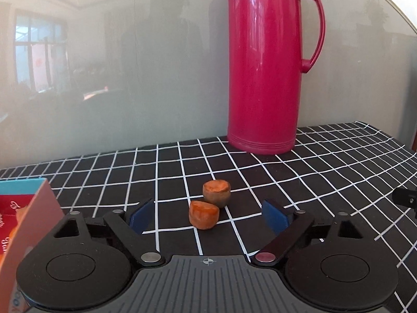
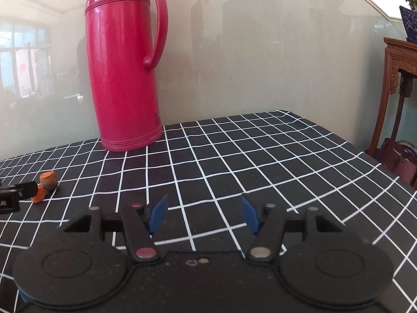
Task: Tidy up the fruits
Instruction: 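Close the left gripper on one cut orange piece and lift it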
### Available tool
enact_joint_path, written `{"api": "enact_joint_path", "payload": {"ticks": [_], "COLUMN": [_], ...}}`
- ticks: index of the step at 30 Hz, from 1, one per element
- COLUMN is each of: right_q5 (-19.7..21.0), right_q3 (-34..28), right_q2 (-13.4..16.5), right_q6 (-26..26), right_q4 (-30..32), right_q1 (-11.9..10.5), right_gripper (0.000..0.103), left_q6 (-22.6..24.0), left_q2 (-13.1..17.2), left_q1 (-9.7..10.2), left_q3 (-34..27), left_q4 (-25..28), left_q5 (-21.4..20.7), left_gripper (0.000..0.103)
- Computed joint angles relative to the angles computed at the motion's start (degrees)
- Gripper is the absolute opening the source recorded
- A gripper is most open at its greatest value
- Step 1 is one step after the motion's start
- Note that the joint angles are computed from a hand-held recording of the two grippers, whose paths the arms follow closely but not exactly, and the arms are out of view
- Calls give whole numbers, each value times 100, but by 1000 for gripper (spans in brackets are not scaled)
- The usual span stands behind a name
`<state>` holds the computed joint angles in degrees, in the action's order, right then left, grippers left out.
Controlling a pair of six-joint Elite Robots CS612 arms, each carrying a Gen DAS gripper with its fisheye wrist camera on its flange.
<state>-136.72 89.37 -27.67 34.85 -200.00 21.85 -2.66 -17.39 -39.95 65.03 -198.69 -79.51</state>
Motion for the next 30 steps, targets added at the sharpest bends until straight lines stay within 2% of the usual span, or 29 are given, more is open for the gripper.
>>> {"api": "enact_joint_path", "payload": {"ticks": [8,9,12,17,19,21,25,30], "right_q5": [30,36,49,-13,-58,-98,-97,-37], "right_q3": [-199,-207,-222,-255,-245,-215,-152,-119], "right_q2": [96,100,102,112,95,75,59,38], "right_q6": [-163,-174,-175,-54,134,289,403,521], "right_q4": [85,86,85,230,371,441,398,325], "right_q1": [-45,-52,-73,-102,-116,-131,-149,-156], "right_gripper": [63,63,63,64,64,64,64,64], "left_q6": [108,81,27,23,31,7,-35,84], "left_q2": [255,275,296,340,354,365,401,405], "left_q1": [-17,-14,8,-9,-10,-2,5,-14], "left_q3": [-575,-621,-713,-817,-861,-907,-976,-901], "left_q4": [383,435,686,772,842,924,930,648], "left_q5": [87,74,-42,-4,-16,-35,-43,63], "left_gripper": [89,86,68,64,49,46,31,31]}}
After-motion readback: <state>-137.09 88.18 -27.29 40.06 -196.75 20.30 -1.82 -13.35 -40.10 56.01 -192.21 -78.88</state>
